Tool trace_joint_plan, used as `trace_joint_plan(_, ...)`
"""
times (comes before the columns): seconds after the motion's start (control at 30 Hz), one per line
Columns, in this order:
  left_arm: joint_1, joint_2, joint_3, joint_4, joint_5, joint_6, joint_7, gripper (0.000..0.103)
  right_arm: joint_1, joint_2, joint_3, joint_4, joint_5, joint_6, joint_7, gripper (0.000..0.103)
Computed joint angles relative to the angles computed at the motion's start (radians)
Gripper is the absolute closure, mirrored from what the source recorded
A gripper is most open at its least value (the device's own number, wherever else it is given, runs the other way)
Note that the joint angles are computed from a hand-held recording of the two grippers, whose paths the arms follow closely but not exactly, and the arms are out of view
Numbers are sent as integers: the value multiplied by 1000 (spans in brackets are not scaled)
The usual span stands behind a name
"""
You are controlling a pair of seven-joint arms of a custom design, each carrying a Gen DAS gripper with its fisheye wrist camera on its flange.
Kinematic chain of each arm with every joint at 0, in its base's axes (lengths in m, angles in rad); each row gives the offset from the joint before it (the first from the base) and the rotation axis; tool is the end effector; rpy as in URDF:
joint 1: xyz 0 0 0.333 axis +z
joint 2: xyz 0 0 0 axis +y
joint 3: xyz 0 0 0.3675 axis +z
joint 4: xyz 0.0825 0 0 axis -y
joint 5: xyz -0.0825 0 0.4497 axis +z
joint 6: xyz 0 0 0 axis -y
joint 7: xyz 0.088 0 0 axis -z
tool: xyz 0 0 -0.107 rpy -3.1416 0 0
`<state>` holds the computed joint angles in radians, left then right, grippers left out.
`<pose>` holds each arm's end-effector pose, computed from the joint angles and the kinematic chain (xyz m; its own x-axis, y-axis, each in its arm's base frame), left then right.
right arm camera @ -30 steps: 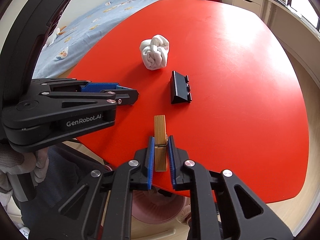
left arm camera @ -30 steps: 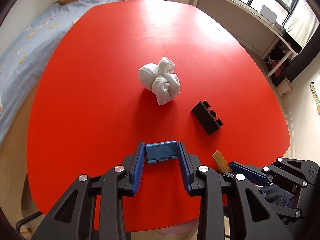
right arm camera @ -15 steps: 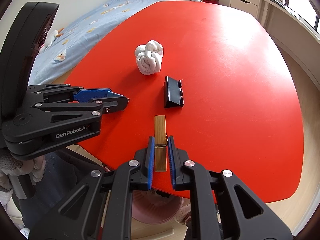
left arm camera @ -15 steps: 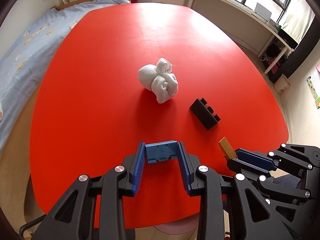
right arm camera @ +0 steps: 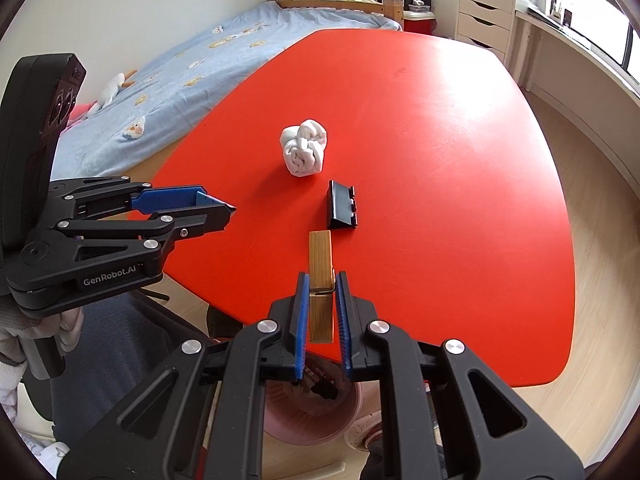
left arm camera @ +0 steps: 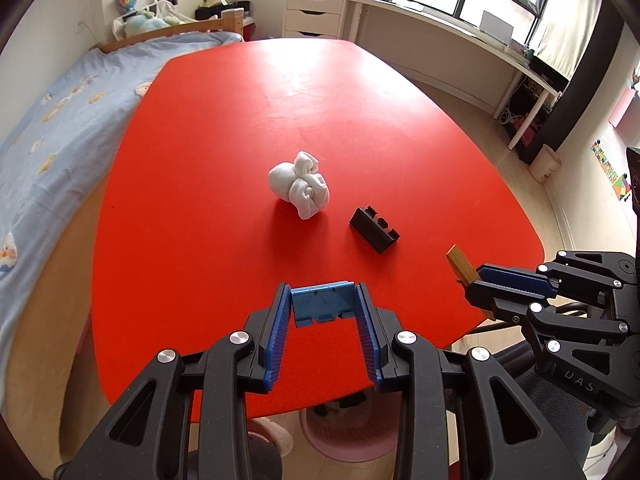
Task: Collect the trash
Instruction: 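Carry both held items to the pink bin and open both tools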
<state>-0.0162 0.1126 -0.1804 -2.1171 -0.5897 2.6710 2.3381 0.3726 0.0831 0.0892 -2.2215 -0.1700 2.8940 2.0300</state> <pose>0.6425 -0.1085 0.4165 -0.4953 -0.8602 0.1210 -0.7636 0.3648 -0.5328 0.5635 0.2907 0.4121 0.1901 -0.9723 -0.1363 -0.8353 -0.0873 -0.5428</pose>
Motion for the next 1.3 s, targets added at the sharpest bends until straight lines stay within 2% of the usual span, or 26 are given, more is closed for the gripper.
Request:
trace_joint_plan(0.17,7,-66,4,-42,-108,-29,117,71,-1,-65,7,-51,-10,15,1,90)
trace_joint_plan(0.57,-36,-211,85,-143,-277,-126,318,71,3,-200,42,-163,81,62,-78,90)
trace_joint_plan(0.97,-54,-286,128,-215,-281,-188,391,71,53,-302,47,-246,195,49,-155,90)
trace_joint_plan(1.3,-59,-314,144,-251,-261,-232,393,71,93,-312,42,-273,275,44,-201,90)
